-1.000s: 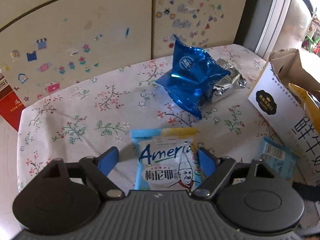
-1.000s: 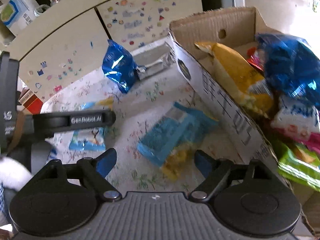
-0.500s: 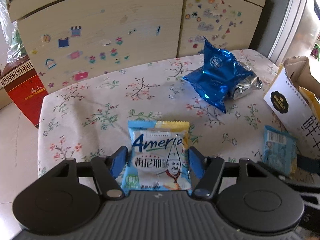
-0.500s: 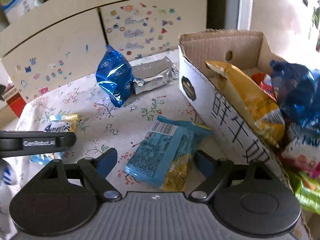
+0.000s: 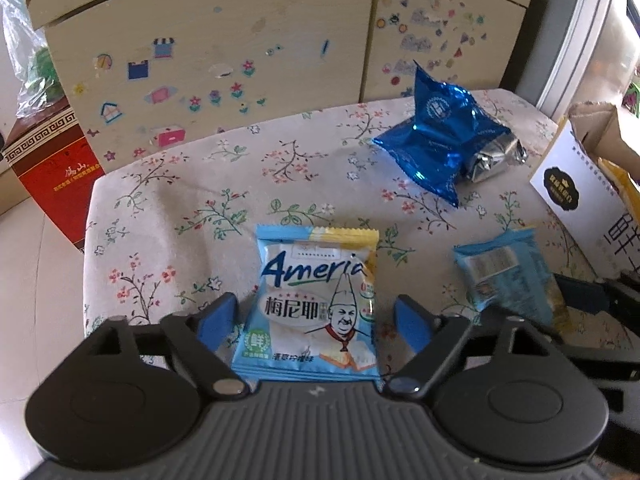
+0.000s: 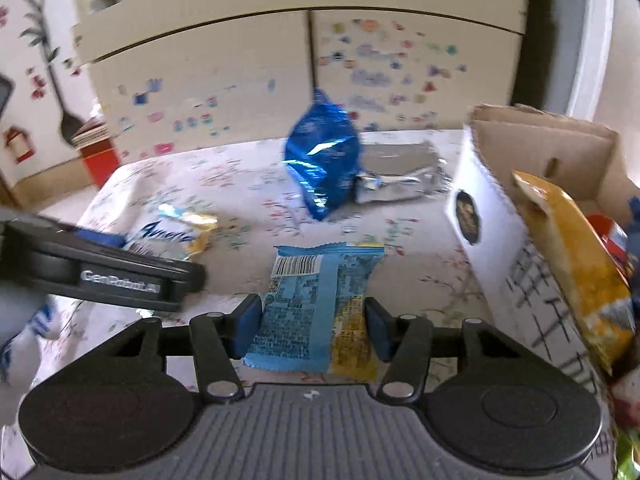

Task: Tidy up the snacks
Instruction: 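Grasp the blue-and-yellow bar with the right gripper while the left gripper grasps the Ameria packet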

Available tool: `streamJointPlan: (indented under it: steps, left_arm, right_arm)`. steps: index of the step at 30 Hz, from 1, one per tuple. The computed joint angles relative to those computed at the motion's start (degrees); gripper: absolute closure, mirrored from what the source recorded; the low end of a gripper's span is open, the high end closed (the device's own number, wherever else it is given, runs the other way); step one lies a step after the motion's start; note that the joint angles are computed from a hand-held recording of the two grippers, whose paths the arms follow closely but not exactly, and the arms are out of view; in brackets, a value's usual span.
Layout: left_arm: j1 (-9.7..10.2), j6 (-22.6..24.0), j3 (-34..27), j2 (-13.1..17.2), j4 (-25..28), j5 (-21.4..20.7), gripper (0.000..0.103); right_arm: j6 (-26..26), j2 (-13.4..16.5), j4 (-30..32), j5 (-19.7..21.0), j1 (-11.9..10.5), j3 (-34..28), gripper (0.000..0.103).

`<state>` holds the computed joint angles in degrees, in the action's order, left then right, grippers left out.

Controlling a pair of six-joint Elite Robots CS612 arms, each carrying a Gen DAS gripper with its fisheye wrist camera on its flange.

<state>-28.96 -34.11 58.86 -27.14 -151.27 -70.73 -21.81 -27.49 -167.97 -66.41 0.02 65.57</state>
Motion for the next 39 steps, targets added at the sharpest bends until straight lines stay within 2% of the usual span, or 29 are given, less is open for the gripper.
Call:
streamJointPlan:
  steps: [3,5,6,10,13,15,17,19,20,26,39]
  left_arm:
    - [0.0,-0.23,-0.23,0.09,0.58,-0.05,0.009]
    - [0.08,-1.04,-0.69,0.18,2.06,0.0,0.001]
    - [0.13,-1.49,-0.96,0.26,2.92,-0.05,0.001]
    - [0.13,-1.83,-1.23,0.33,3.44,0.11,0.0]
    - [0.05,-2.2,-1.12,0.33,3.13,0.47,0.002]
    - [-0.01,-2.3,-1.05,0.31,2.82,0.94,0.008]
    - [-0.03,-1.44,-0.69,0.19,1.2,0.84,0.031]
    - [-0.08,-1.21,-0.83,0.13,0.87,0.91,0.045]
    - [-0.11,-1.23,-1.05,0.18,1.12,1.05,0.049]
    - [-0.5,-1.8,-1.48,0.09,2.14,2.7,0.051]
    - [-1.23,-3.84,-0.41,-0.91,-2.46,4.59,0.051]
  right_arm:
    - [0.37,0.01,0.47,0.17,-0.09,-0.17,0.039]
    - [0.18,-0.07,1.42,0.59,-0.13,-0.33,0.032]
    - [0.16,-0.07,1.85,0.72,-0.13,-0.46,0.029]
    - [-0.31,0.25,1.91,-0.21,0.09,-1.01,0.028]
    - [-1.74,0.48,2.09,-0.69,0.15,-1.46,0.033]
    - [-2.13,0.48,2.25,-0.99,0.17,-1.58,0.041]
    - [-2.1,0.44,3.34,-0.34,0.0,-1.89,0.044]
    - [-1.08,0.41,4.73,0.62,-0.26,-2.24,0.045]
    - [-0.67,0.38,5.32,0.96,-0.36,-2.38,0.045]
    - [-0.01,-0.26,4.69,2.34,-0.79,-1.88,0.045]
    - [1.38,-1.38,2.4,6.95,-2.3,-1.13,0.045]
